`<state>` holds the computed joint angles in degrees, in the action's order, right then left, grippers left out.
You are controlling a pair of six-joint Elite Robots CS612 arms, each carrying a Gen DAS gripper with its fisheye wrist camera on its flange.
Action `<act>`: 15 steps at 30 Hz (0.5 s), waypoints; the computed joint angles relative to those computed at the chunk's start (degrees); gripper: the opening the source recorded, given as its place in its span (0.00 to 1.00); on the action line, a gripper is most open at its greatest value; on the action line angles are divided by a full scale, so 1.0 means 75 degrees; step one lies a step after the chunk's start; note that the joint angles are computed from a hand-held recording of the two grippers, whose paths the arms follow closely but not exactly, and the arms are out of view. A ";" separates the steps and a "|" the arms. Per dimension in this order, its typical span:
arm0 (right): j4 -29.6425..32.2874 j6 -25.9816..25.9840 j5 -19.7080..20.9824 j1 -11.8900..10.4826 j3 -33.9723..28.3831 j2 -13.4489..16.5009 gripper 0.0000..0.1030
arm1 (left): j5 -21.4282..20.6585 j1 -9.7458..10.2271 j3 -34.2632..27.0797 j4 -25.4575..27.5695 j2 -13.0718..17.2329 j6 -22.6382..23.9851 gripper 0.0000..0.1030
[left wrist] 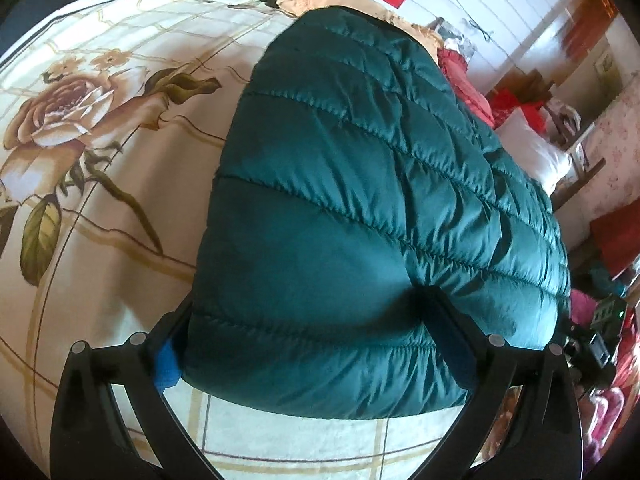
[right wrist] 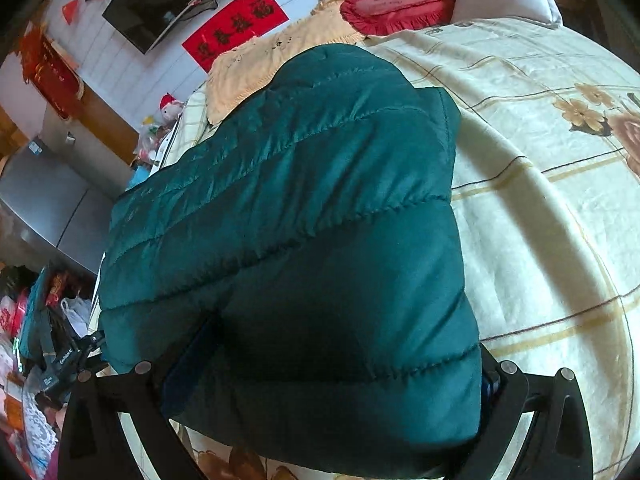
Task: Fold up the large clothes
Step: 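Press and smooth the folded jacket flat with both grippers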
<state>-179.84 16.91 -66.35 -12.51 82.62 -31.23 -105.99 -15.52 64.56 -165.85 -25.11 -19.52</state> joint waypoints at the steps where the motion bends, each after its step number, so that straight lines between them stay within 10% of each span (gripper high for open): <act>1: -0.0069 0.0015 0.0003 0.0005 0.0004 0.0008 0.98 | 0.0033 -0.0014 0.0018 -0.0012 -0.0012 0.0042 0.99; 10: -0.0547 -0.0242 -0.0220 0.0034 0.0265 -0.0149 0.51 | 0.0672 -0.0191 0.0415 -0.0535 -0.0244 0.0621 0.62; 15: -0.0932 -0.0309 -0.0127 0.0004 0.0583 -0.0368 0.42 | 0.0621 -0.0185 0.0754 -0.0832 -0.0473 0.0700 0.42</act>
